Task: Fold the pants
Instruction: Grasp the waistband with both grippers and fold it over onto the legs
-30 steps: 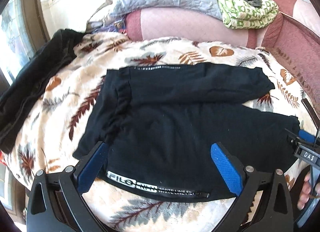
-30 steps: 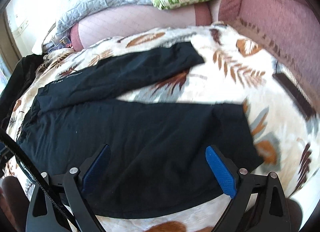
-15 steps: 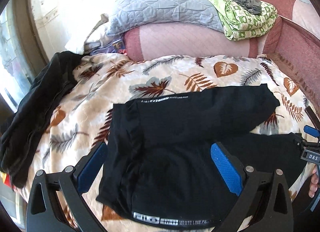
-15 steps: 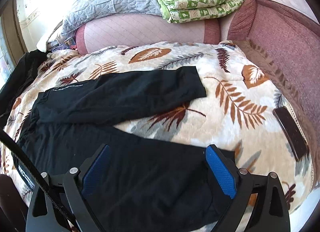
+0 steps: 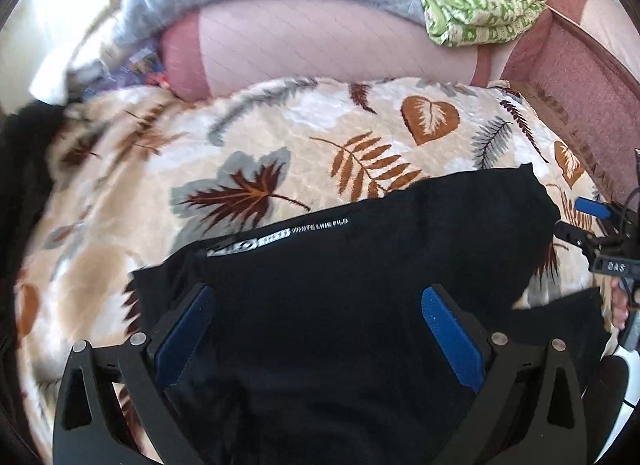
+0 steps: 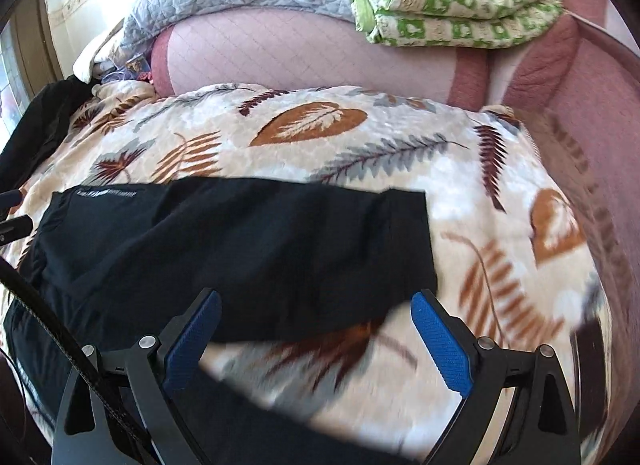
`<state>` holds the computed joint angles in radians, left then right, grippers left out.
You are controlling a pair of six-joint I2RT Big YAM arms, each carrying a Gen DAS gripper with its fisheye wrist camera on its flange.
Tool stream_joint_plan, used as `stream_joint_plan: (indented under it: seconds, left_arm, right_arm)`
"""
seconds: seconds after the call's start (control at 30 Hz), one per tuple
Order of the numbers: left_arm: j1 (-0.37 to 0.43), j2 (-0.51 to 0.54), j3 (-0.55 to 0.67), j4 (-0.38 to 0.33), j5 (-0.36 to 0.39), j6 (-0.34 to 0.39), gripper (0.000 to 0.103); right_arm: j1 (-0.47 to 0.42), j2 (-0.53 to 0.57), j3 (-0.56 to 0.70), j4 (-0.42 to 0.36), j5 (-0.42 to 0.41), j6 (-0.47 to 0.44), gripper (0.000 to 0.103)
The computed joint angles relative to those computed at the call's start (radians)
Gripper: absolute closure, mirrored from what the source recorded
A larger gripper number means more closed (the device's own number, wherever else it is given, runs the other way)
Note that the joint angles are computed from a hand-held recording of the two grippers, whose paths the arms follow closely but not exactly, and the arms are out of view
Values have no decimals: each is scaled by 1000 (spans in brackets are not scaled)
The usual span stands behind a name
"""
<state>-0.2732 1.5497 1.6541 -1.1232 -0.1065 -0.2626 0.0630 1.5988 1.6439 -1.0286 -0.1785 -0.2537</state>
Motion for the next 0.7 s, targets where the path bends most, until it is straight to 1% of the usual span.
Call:
stream_joint_plan:
  seconds: [0.07, 0.13, 0.3, 0.4, 0.43, 0.5, 0.6, 0.63, 0.67, 0.7]
  left_arm:
    - [36, 51, 39, -3, 55, 23, 0]
    - [62, 93, 71, -5, 92, 45, 1]
    - [99, 197, 153, -28, 150, 118, 4]
    - [102, 236, 181, -34, 154, 160, 5]
    - [102, 248, 188, -35, 156, 173, 5]
    - [102, 270, 203, -42, 177, 206, 5]
    - [93, 291, 212, -57, 186, 267, 5]
    - [90, 301, 218, -68, 185, 283, 5]
    - [84, 309, 220, -73, 168, 304, 5]
    - [79, 309, 215, -63, 154, 321, 4]
  right_arm:
    - [0, 63, 69, -17, -11, -3, 5]
    - [1, 125, 141, -42, -14, -5, 5]
    - [7, 279, 339, -118, -40, -23, 7]
    - [15, 359, 448, -172, -62, -43, 8]
    - [19, 386, 488, -192, -71, -50, 10]
    - [23, 426, 542, -223, -88, -65, 11]
    - [28, 481, 615, -274, -112, -91, 13]
    - [29, 494, 630, -285, -113, -101, 13]
    - [31, 506, 644, -298, -116, -109, 13]
    - [32, 515, 652, -307, -118, -116, 13]
